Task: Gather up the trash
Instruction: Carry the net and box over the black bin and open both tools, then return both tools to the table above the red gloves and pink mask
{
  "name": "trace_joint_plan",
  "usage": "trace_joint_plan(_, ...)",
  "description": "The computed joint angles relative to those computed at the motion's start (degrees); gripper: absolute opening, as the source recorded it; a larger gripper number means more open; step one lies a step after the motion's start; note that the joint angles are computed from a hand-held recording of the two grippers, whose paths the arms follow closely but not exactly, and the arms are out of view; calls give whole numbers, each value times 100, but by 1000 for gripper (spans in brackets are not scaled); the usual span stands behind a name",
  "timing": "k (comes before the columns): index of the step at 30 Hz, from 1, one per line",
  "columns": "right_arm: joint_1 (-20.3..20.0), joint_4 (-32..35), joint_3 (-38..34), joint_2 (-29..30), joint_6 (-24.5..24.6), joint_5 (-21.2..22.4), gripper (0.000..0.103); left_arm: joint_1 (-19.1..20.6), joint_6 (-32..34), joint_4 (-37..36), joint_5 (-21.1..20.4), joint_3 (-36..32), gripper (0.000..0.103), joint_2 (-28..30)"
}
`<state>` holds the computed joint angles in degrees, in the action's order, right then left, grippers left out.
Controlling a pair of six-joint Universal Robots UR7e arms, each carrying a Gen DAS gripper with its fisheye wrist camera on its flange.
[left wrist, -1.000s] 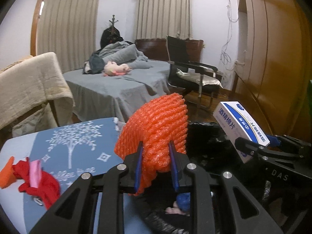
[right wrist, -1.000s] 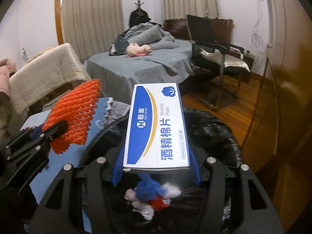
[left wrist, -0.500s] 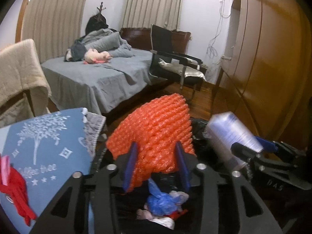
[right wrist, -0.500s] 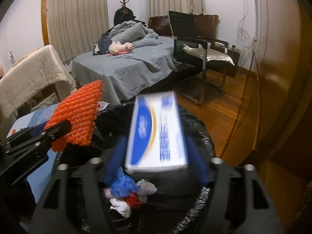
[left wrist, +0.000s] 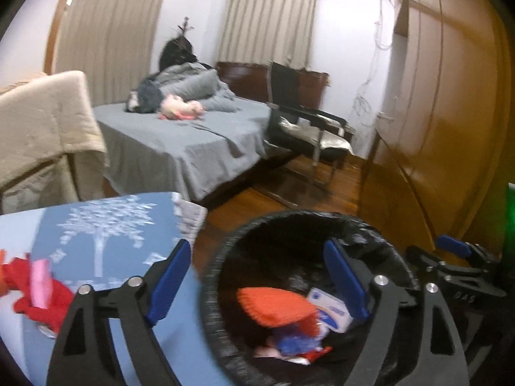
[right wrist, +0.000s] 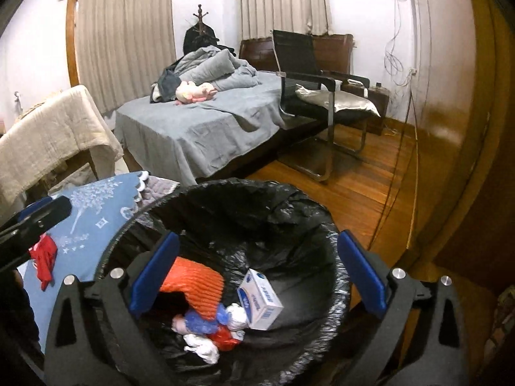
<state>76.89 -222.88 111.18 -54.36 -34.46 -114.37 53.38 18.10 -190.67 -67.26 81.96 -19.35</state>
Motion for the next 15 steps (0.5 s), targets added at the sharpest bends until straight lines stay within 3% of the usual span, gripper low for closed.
trace_joint_plan(15, 692, 505, -454, 777, -90, 308, 97, 403, 410, -1339, 1263, 1194, 91, -935)
